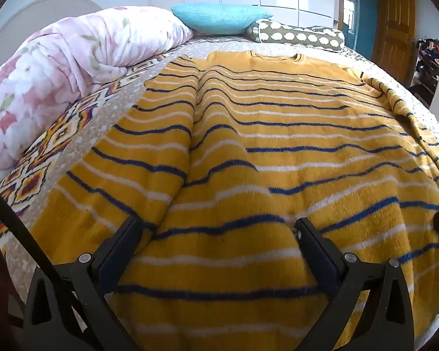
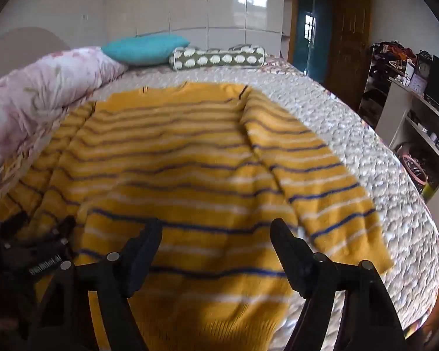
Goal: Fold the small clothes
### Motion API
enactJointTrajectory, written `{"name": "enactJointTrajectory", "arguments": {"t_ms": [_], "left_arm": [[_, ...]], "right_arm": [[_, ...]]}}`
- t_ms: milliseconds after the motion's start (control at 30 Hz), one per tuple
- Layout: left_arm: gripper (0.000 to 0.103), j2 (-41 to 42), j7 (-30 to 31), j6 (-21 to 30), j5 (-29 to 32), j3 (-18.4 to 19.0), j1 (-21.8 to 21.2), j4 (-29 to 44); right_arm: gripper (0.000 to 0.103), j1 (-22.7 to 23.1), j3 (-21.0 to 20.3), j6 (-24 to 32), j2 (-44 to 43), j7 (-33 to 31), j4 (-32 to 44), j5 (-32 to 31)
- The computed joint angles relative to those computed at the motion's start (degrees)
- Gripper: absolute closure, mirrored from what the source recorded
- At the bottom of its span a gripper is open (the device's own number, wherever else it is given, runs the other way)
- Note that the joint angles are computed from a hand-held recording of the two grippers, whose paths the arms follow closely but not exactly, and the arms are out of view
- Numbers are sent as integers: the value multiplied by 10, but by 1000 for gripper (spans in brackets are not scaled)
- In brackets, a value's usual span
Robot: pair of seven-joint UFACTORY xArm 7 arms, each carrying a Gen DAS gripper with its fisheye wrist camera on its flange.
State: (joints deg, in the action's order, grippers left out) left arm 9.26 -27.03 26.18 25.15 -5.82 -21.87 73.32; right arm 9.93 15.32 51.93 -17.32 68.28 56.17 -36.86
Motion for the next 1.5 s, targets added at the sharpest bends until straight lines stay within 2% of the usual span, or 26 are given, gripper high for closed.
{"name": "enactJointTrajectory", "arguments": {"t_ms": [100,133,233,333,533,667,767,933,1100,1233,1300,1367,1500], "left_arm": [[0,-7,-35,5,32,4,-10,-8],[0,4,-35,9,35,5,-8,6],[0,-2,-67,27,48,3,-19,6],[0,-15,-62,31,33,-2,-11,-7],[0,-14,-82,41,49,-6,-12,-5],[0,-17,-68,22,29,-8,-4,-15],[0,-18,-51,8,8,-10,2,-20],[0,-29,14,23,-67,-20,14,-22],[0,-73,65,-12,-134,-28,24,-70],[0,-105,110,-20,-205,-33,28,-97],[0,-119,119,-12,-220,-34,29,-104],[0,-132,128,-25,-233,-36,29,-117],[0,-149,133,-13,-226,-42,29,-122]], "right_arm": [[17,5,-5,12,8,2,-9,27],[13,6,-9,7,4,7,-17,34],[11,2,-11,-10,-3,11,-30,35],[9,0,-6,-2,2,10,-25,28],[4,1,-5,2,9,17,-21,21],[3,4,-8,-1,14,17,-20,18],[2,4,-10,-13,10,20,-29,13],[2,0,0,-33,-4,44,-51,-13],[7,5,-8,-30,-19,24,-47,30],[10,-8,12,-18,-42,54,-50,15],[10,-13,23,-3,-49,63,-46,2],[10,-16,29,5,-57,69,-43,-8],[10,-16,38,18,-63,70,-37,-20]]}}
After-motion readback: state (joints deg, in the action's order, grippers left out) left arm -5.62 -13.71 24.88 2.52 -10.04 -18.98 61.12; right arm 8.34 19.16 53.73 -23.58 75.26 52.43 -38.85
